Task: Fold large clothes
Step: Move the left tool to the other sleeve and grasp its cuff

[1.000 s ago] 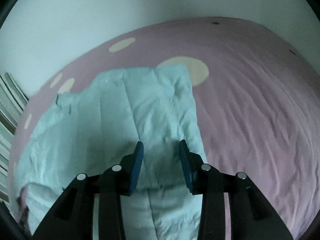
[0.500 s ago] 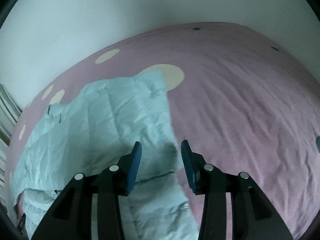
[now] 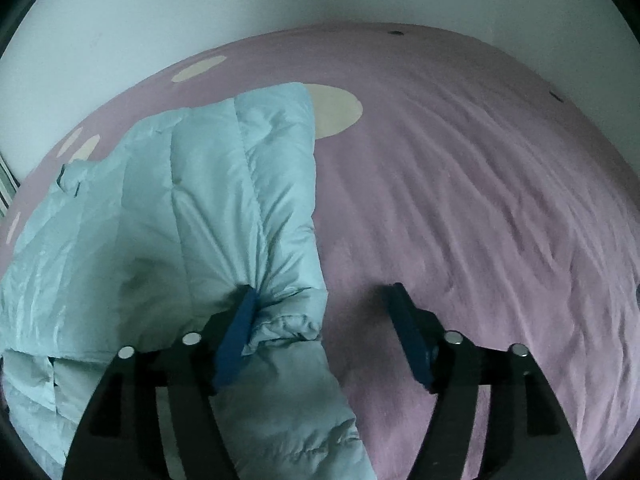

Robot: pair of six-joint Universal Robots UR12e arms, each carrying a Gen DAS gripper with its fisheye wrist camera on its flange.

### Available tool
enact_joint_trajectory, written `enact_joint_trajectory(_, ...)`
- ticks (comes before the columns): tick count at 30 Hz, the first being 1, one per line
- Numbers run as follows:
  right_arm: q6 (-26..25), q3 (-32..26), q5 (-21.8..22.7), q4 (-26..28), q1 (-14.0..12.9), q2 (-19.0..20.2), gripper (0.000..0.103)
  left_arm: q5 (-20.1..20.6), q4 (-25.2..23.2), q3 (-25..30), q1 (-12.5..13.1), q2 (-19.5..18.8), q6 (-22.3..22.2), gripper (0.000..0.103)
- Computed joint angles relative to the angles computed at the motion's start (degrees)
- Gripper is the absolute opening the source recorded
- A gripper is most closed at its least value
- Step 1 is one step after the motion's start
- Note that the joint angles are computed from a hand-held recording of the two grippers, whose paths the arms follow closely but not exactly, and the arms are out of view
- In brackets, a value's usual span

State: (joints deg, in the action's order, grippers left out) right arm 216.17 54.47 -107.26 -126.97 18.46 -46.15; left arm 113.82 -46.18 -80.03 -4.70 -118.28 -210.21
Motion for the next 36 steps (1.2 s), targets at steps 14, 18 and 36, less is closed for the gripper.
enact_joint_trajectory(14, -2.72, -0.15, -2.16, -1.04, 0.67, 0.8, 0.092, -5.21, 6.62, -7.01, 2.66, 5.53, 0.63, 0.101)
enact_joint_trajectory(18, -2.69, 0.17, -2.36, -1.43, 0.72, 0.73, 0.092, -4.17, 7.05, -9.95, 5.23, 8.01, -2.4, 0.101)
enact_joint_trajectory(36, -2.69, 0.17, -2.61, -1.65, 0.77, 0.73, 0.093, -16.55, 15.21, -13.73, 15.1, 9.18, -10.23, 0.07)
